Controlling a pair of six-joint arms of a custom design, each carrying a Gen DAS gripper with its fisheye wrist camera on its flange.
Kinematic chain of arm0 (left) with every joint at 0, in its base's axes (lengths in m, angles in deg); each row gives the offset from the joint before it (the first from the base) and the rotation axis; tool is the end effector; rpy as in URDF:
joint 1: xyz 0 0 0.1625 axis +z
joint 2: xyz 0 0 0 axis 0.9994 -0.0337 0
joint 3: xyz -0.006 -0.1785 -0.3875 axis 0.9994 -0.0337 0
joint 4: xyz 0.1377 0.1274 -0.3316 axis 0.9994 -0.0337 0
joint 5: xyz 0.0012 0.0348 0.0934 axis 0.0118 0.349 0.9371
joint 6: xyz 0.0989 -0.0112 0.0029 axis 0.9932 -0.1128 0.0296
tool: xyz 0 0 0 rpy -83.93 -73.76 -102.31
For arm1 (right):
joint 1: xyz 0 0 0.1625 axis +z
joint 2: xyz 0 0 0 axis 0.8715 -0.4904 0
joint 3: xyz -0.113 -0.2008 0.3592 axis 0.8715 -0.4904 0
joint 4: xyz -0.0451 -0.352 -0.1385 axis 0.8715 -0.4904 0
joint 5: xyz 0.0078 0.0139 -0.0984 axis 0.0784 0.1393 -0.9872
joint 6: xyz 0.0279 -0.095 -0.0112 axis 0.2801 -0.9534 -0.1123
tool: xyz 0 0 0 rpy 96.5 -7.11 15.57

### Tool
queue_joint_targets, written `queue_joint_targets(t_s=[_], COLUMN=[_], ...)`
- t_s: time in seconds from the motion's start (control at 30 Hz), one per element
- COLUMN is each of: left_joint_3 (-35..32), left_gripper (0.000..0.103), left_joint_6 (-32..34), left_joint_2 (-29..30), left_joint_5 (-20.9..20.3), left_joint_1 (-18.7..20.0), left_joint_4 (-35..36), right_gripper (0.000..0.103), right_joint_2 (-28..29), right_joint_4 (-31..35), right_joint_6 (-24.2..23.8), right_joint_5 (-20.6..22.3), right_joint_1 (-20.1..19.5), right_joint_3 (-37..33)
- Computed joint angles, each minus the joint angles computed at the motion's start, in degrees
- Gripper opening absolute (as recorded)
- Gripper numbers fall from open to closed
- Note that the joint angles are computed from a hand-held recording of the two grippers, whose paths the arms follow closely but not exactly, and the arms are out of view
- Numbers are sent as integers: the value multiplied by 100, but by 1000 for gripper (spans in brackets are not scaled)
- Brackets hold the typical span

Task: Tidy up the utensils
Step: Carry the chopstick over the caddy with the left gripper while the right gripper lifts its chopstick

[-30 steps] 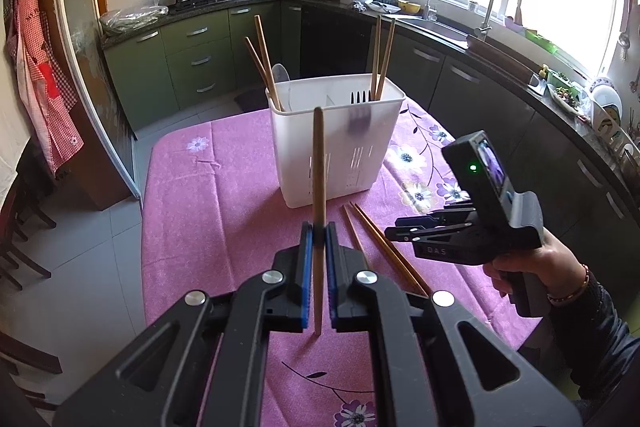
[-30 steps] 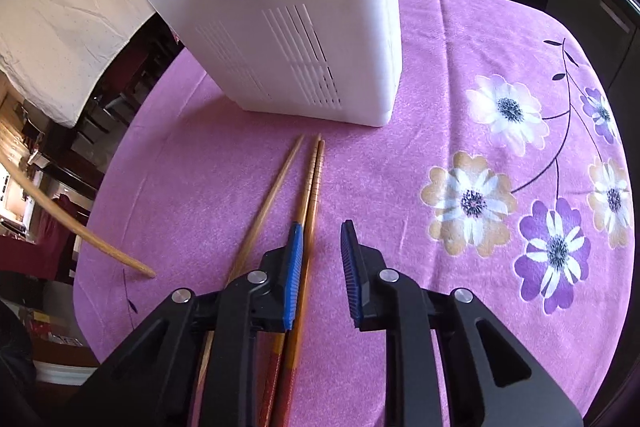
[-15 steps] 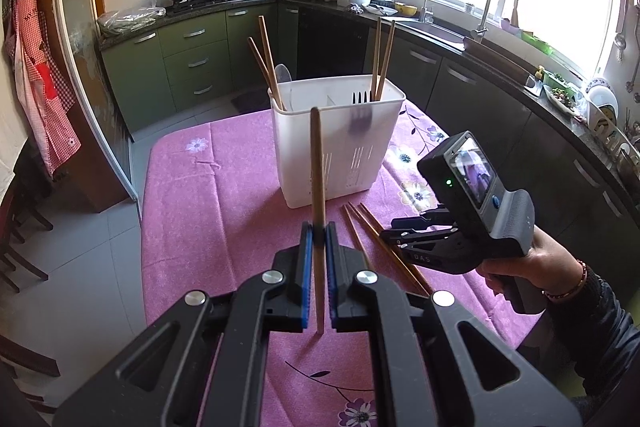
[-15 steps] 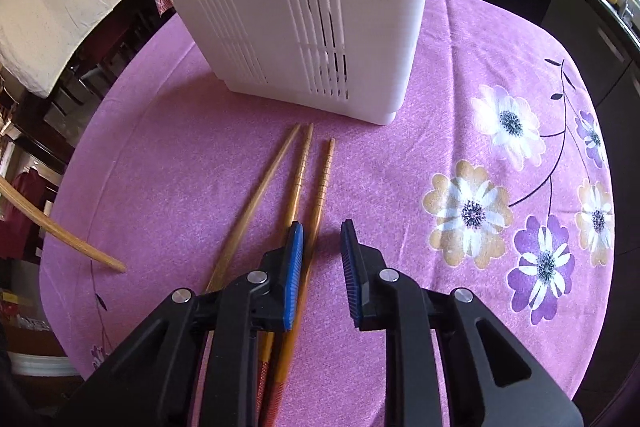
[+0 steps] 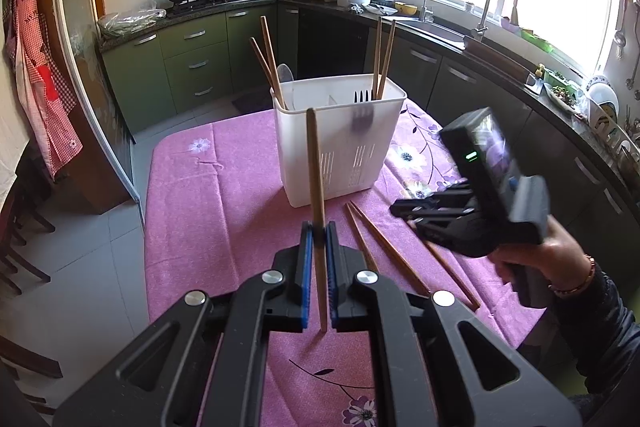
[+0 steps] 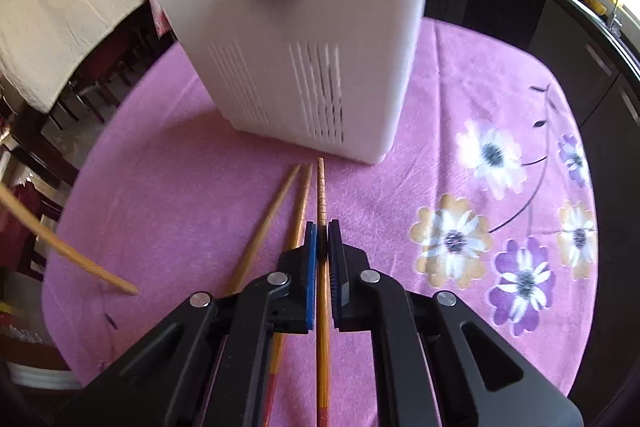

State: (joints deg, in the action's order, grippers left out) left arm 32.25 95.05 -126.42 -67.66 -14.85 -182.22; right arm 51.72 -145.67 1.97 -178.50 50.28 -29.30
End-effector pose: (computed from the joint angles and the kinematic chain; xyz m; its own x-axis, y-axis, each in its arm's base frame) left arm -0.0393 -0.6962 0.3890 -0.5415 0.6758 -0.5001 0.8247 0.5426 -0.1597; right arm 0.3442 -0.7208 -0.0743 -0.7880 0.0445 0.6141 -0.2912 0.8518 -0.4354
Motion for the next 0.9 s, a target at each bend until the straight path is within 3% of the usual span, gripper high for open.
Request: queue_joint_targets(t_s=[0.3, 0.5, 0.9], left_joint_3=[32, 64, -150], left_gripper=[7, 7, 6], left_joint_6=[29, 19, -58], left_joint_2=[-10, -26, -49], left_joint_5=[20, 22, -28], left_joint_1=[-4, -8, -157], left_joint_4=[-23, -39, 202], right_gripper=[6, 6, 6], right_joint_2=[-856, -1252, -1358], right_joint_4=[-2664, -3299, -4012], right_joint_6=[-931, -1173, -1178], right_joint_5=[-80, -254, -146], right_joint_1=[589, 791, 857], right_joint_3=[1753, 2527, 3089])
